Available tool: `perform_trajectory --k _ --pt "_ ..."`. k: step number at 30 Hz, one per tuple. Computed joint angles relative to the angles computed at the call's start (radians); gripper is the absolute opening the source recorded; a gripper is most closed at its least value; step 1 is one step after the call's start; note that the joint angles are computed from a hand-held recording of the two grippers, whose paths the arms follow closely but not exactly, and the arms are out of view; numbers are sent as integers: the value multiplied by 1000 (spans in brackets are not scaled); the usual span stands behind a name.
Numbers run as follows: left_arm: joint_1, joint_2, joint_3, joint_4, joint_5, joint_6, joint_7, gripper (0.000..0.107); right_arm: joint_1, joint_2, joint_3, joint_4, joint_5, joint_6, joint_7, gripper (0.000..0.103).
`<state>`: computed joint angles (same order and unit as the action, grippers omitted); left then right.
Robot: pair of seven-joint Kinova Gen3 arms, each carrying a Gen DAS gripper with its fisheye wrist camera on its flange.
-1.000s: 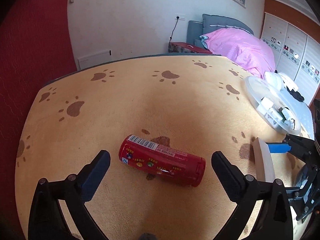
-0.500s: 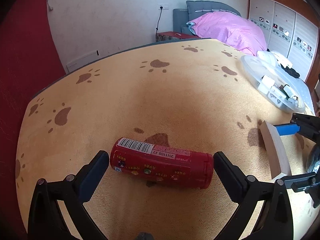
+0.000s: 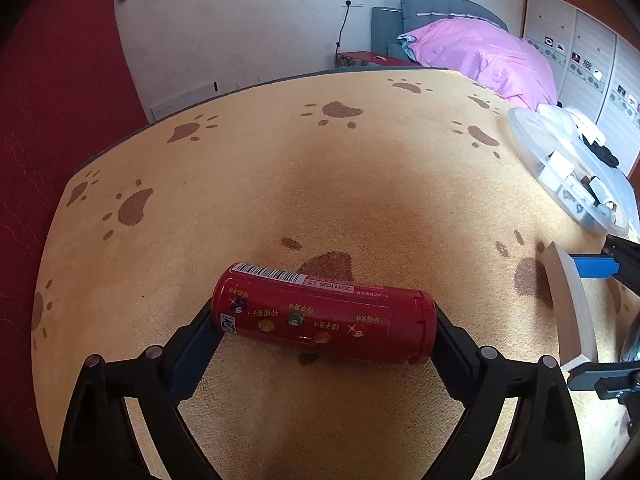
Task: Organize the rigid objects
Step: 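Grasp the red can with the left gripper while the right holds the wooden block, then carry the wooden block into the bowl and open the right gripper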
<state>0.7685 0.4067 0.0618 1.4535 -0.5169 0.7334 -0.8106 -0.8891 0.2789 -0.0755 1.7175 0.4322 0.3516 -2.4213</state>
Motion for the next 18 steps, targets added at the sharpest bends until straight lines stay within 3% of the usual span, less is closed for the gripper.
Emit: perform_trajectory --k 8,18 --pt "106 6 -51 -4 -132 74 213 95 -34 -28 32 40 63 -33 -79 94" --pt "215 6 -43 -20 -320 203 547 95 -86 -65 86 84 217 -71 -276 94"
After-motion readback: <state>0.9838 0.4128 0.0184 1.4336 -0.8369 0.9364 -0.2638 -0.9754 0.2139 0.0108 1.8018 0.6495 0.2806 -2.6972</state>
